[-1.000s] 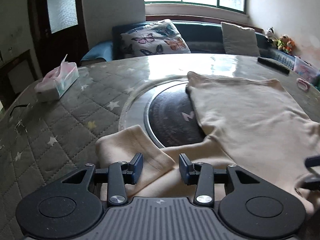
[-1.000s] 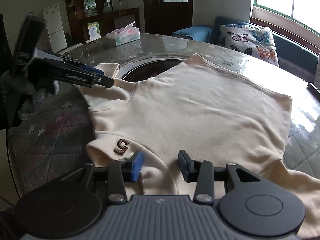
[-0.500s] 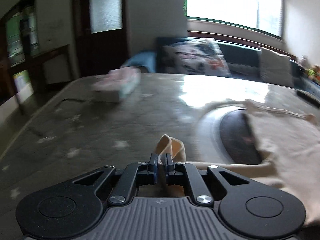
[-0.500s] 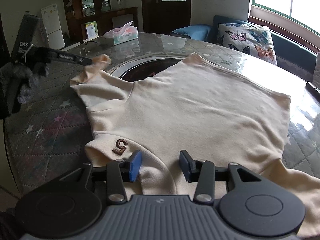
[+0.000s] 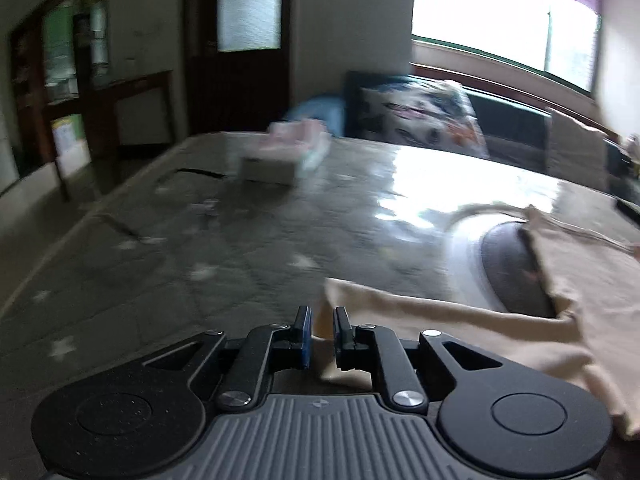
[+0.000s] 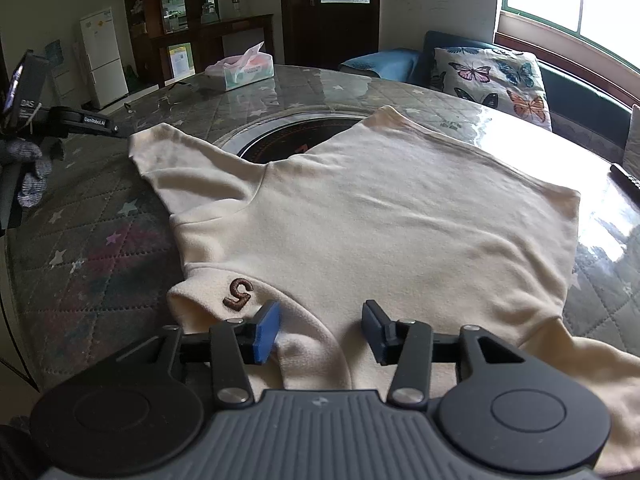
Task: Fold clothes
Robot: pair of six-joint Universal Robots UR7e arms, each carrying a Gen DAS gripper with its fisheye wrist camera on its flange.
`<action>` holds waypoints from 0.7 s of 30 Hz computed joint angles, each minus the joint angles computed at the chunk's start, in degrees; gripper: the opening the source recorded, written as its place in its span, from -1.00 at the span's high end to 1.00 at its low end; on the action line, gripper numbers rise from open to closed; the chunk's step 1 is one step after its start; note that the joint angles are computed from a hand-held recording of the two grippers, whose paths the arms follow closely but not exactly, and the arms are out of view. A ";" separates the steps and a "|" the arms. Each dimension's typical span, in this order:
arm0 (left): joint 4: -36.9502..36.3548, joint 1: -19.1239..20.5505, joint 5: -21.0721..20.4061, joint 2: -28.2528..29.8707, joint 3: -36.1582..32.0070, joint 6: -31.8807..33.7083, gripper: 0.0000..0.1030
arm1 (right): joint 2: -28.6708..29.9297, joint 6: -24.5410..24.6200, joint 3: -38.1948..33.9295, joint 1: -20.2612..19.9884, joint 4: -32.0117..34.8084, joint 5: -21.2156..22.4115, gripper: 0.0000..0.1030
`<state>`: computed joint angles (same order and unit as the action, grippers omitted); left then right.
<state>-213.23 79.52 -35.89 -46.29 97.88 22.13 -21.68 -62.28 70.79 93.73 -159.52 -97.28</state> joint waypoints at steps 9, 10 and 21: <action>3.67 0.33 2.17 3.80 -6.22 2.96 0.71 | 0.03 0.27 0.07 0.05 -0.31 -0.24 0.04; 3.26 0.31 2.17 3.62 -6.10 2.89 0.62 | 0.04 0.22 0.03 0.03 -0.24 -0.19 0.04; 9.43 2.66 -1.40 2.36 -7.48 1.98 0.08 | 0.09 0.02 -0.12 -0.09 0.00 -0.02 0.02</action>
<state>-203.80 82.18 -37.29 -43.93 90.40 24.12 -21.59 -62.25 70.67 93.64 -159.52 -97.30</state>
